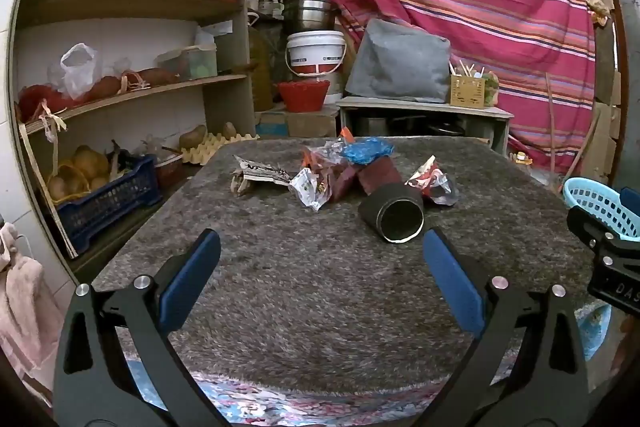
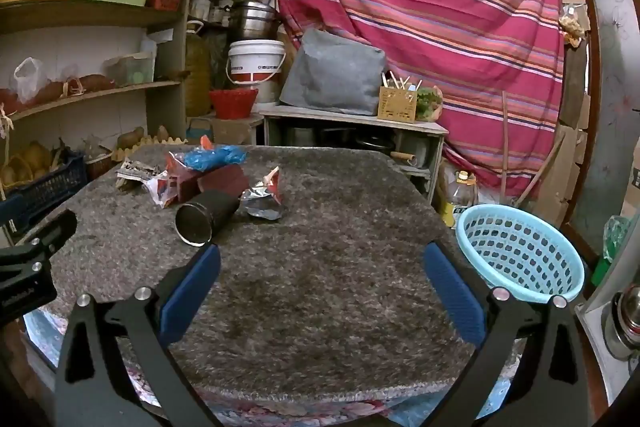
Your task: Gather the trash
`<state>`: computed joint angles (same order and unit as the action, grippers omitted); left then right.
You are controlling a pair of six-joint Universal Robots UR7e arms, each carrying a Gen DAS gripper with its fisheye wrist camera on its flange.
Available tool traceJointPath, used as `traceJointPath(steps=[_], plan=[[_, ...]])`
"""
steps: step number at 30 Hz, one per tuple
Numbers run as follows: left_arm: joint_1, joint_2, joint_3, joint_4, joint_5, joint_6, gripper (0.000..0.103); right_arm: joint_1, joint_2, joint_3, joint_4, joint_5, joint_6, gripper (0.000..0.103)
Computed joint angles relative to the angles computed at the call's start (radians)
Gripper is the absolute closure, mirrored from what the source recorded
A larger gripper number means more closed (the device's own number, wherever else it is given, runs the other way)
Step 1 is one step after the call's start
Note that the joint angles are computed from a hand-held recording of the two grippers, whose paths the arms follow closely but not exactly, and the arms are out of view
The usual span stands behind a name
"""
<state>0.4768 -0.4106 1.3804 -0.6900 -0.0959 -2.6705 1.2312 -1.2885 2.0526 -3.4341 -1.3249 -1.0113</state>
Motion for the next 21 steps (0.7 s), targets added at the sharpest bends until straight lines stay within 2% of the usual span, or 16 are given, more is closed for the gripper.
traceJointPath(steps=[5,6,9,15,19,21], plan=[[-0.001,0.002,-0.004,0.008,0.000,-0.006,0.005,0.004,-0.006,-0.001,0.005,-0.003,0.000,0.004],[-0.004,0.013,-0.021,0.064,-0.006,-0.058,0.005,0.005,-0.005,-0.002,0.005,-0.004,0.000,0.004],[-0.008,0.017,-0.032,0.102,-0.009,-0.097,0.005,0.003,0.003,-0.002,0.000,-0.004,-0.002,0.004],[-0.008,0.016,-0.030,0.103,-0.009,-0.098,0.005,0.003,0.007,-0.004,-0.004,-0.005,-0.002,0.004],[-0.008,-0.005,0.006,0.009,-0.009,-0.021,0.005,0.003,0.005,-0.001,-0.002,-0.006,-0.003,0.004],[-0.008,0.001,-0.005,0.047,-0.010,-0.054,0.005,0.002,0.005,-0.002,-0.001,-0.006,-0.004,0.004]])
